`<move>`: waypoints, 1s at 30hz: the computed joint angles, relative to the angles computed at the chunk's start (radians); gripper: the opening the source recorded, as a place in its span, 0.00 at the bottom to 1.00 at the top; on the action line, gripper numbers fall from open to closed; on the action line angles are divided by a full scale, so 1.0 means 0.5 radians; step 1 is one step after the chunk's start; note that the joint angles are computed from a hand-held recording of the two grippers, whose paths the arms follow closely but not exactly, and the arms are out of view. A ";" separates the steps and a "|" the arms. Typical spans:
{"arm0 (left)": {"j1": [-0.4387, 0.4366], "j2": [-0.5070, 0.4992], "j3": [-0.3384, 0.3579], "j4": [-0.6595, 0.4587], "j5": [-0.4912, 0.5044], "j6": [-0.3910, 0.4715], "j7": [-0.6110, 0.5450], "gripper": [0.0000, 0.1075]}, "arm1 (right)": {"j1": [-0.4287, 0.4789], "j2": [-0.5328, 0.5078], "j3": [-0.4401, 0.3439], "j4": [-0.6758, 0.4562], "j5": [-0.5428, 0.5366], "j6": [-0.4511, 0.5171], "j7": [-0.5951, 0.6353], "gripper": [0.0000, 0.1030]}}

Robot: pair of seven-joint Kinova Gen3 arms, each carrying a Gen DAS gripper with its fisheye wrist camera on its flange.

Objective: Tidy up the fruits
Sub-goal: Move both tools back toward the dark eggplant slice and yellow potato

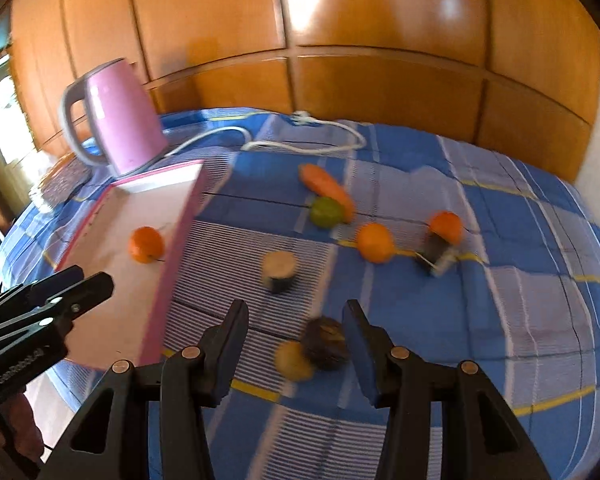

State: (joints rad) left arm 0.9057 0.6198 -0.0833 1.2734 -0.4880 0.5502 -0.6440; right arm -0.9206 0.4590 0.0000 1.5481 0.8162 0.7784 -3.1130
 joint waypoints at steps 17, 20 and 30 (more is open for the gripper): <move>-0.144 0.139 0.289 -0.177 0.437 -0.006 -0.768 0.47 | 0.180 -0.148 -0.064 0.323 -0.064 -0.388 -0.159 0.48; -0.135 0.134 0.271 -0.165 0.467 -0.017 -0.796 0.47 | 0.239 -0.111 -0.077 0.290 -0.205 -0.469 -0.027 0.48; -0.149 0.173 0.285 -0.222 0.540 0.021 -0.900 0.47 | 0.189 -0.066 0.102 0.316 -0.448 -0.660 0.100 0.42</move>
State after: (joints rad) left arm 0.8311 0.7062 0.0593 1.1622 -0.2178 0.5608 -1.0941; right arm -0.8261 0.4260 0.0510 1.7063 0.5924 0.4483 -3.0632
